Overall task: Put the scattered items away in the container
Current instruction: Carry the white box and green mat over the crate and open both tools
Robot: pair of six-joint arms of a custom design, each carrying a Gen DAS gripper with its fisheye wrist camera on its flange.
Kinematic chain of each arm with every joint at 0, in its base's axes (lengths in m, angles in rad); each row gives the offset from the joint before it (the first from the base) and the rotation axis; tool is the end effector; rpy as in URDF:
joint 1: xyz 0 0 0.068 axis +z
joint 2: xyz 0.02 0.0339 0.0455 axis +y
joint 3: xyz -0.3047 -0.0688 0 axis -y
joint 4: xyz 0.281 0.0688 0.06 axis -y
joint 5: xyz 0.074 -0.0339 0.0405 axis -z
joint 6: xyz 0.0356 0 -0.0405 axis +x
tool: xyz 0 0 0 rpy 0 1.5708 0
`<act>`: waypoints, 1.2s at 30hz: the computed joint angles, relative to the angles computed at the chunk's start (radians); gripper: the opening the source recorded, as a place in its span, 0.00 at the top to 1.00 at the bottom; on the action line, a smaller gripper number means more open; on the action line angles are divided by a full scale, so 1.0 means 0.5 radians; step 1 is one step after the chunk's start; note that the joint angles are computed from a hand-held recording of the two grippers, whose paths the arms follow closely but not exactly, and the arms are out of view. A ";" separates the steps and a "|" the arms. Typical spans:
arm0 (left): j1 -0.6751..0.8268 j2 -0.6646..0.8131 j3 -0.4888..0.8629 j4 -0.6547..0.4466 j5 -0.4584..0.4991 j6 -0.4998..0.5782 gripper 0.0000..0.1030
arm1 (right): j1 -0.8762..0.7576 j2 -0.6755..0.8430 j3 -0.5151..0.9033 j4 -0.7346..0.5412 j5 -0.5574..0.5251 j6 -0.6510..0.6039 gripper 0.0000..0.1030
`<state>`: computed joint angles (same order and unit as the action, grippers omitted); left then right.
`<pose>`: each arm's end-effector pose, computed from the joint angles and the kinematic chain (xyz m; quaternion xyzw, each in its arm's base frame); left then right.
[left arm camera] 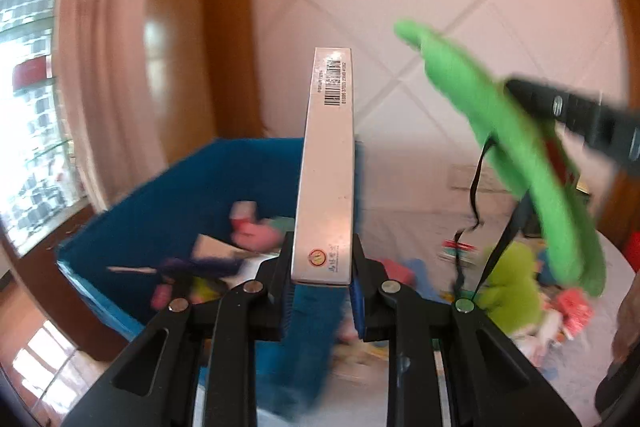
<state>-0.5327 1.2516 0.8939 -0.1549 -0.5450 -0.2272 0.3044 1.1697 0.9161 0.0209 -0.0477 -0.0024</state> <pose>0.2675 -0.1363 0.3094 -0.0078 0.8424 0.0355 0.5376 0.2807 0.0899 0.3563 -0.1344 0.7727 0.1118 0.6102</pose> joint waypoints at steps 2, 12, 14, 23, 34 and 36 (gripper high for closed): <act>0.280 -0.063 -0.033 0.007 0.164 0.108 0.78 | 0.212 0.163 0.148 0.055 0.120 0.035 0.94; 1.266 0.216 0.122 0.017 0.867 0.453 0.78 | 0.733 1.201 1.045 -0.187 0.463 0.250 0.94; 1.350 0.333 0.194 0.002 0.964 0.486 0.78 | 0.764 1.344 1.207 -0.311 0.523 0.275 0.94; 1.461 0.655 0.428 -0.123 1.157 0.557 0.64 | 0.812 1.569 1.511 -0.510 0.710 0.338 0.91; 1.474 0.461 0.181 0.073 1.145 0.578 0.23 | 0.782 1.518 1.449 -0.565 0.739 0.425 0.24; 1.477 0.437 0.166 0.062 1.147 0.575 0.23 | 0.780 1.468 1.371 -0.532 0.741 0.432 0.17</act>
